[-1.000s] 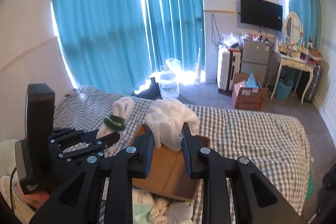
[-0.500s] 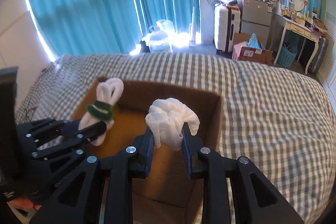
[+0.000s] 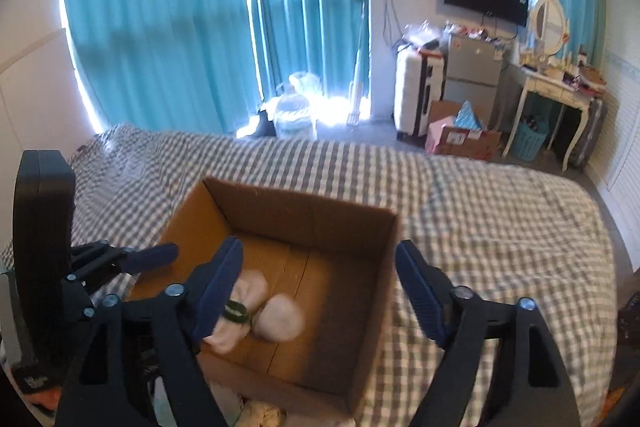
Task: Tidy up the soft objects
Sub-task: 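Carry the hair ties and white cloth over the box and open both tools, then lift both open tools away from the box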
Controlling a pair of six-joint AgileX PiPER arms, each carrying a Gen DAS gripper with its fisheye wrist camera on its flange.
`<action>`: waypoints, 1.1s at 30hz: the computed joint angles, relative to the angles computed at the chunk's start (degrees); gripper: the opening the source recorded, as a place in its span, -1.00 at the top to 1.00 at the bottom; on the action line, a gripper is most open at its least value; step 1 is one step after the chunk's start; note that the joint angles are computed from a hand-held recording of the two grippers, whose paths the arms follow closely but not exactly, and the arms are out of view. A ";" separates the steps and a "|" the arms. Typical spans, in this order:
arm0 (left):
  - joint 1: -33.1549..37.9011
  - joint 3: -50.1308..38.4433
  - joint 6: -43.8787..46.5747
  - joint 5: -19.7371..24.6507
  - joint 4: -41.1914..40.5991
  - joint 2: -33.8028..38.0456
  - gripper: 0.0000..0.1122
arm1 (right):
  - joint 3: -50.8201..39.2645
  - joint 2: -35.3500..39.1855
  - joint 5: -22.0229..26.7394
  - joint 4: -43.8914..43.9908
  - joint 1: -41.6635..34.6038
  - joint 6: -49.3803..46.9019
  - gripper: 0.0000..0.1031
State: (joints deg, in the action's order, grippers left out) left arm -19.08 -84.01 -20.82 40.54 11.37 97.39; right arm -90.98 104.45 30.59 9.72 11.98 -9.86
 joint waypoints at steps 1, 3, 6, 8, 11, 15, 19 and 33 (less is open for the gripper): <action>-0.41 0.98 -0.67 0.16 0.76 -2.01 -0.10 | 0.78 -1.65 0.19 -0.25 0.05 0.23 -0.65; -1.54 2.55 -2.32 1.24 2.56 -6.04 -0.26 | 3.90 -6.66 0.66 1.31 -0.32 -0.52 -0.65; -4.12 6.08 -6.87 2.92 7.74 -13.66 -0.35 | 8.26 -14.16 0.79 0.87 -0.22 1.08 -0.67; -5.80 8.19 -9.31 3.88 11.01 -17.90 -0.41 | 10.47 -18.73 1.46 -0.89 0.39 2.73 -0.69; -9.36 11.82 -13.82 6.13 17.59 -24.92 -0.52 | 13.82 -26.41 3.50 -3.98 1.78 4.97 -0.73; -15.05 15.63 -21.01 10.73 24.77 -33.30 -0.70 | 17.12 -34.79 6.45 -7.36 4.24 8.08 -0.80; -22.98 18.50 -28.57 16.98 31.05 -39.31 -0.78 | 21.96 -43.36 8.03 -22.79 12.73 21.69 -0.99; -35.08 35.35 -47.12 22.17 37.92 -46.33 -0.84 | 39.27 -53.05 14.12 -38.51 27.09 39.05 -0.99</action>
